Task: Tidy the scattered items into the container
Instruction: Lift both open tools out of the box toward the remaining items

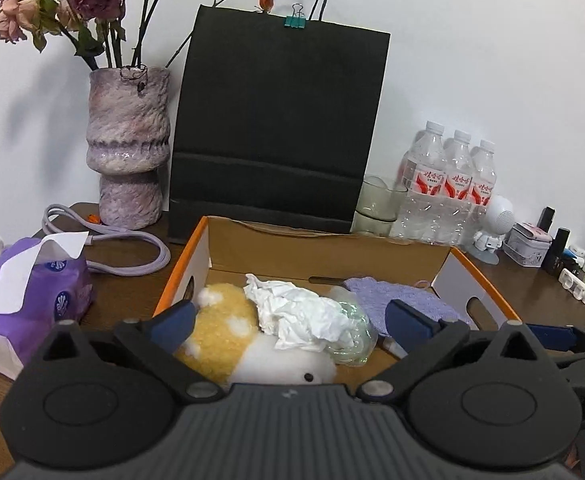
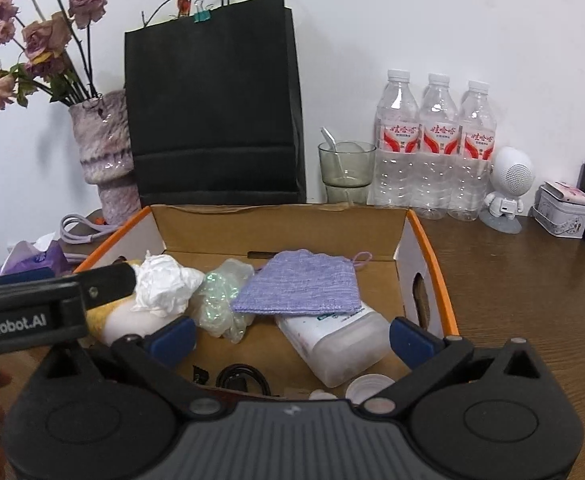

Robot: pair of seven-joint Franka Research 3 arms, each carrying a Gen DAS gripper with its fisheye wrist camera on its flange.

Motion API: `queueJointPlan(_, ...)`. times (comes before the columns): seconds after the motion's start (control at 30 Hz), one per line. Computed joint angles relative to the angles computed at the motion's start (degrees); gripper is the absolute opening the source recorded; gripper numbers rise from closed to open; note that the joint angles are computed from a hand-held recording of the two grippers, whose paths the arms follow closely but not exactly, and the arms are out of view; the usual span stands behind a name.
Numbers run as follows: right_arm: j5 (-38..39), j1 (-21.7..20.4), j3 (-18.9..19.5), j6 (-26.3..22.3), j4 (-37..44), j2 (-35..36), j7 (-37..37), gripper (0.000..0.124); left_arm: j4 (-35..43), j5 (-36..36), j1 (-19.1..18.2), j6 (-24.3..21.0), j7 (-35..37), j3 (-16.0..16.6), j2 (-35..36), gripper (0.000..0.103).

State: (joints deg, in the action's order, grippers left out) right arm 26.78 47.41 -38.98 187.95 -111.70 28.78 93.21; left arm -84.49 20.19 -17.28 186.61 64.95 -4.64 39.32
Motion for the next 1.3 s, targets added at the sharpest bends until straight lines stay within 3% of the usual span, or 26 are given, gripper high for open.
queueJointPlan(0.23, 0.2, 2.0, -2.5, -0.4, -0.3, 0.4, 0.8, 0.103, 0.2, 0.1, 0.2, -0.4, 0.4, -0.5, 0.1, 0.103)
queueJointPlan(0.77, 0.2, 2.9, -3.1, -0.1, -0.6, 0.2, 0.6, 0.103, -1.3, 0.2, 0.9, 0.7, 0.9, -1.4, -1.1, 0.103)
queueJointPlan(1.0, 2.9, 7.6, -7.0, 3.0, -4.3, -2.2, -2.9, 0.103, -8.7, 1.3, 5.4, 6.6, 1.7, -4.5, -5.6, 0.103)
queueJointPlan(1.17, 5.5, 9.0, -6.7, 7.0, -9.4, -6.9, -8.2, 0.103, -15.0, 1.2, 4.8, 9.1, 3.4, -1.0, -9.3, 0.103)
queueJointPlan(1.3, 7.9, 10.3, -6.4, 8.7, -13.1, -9.6, -13.0, 0.103, -18.8, 2.2, 7.5, 8.3, 4.6, -2.2, -11.4, 0.103)
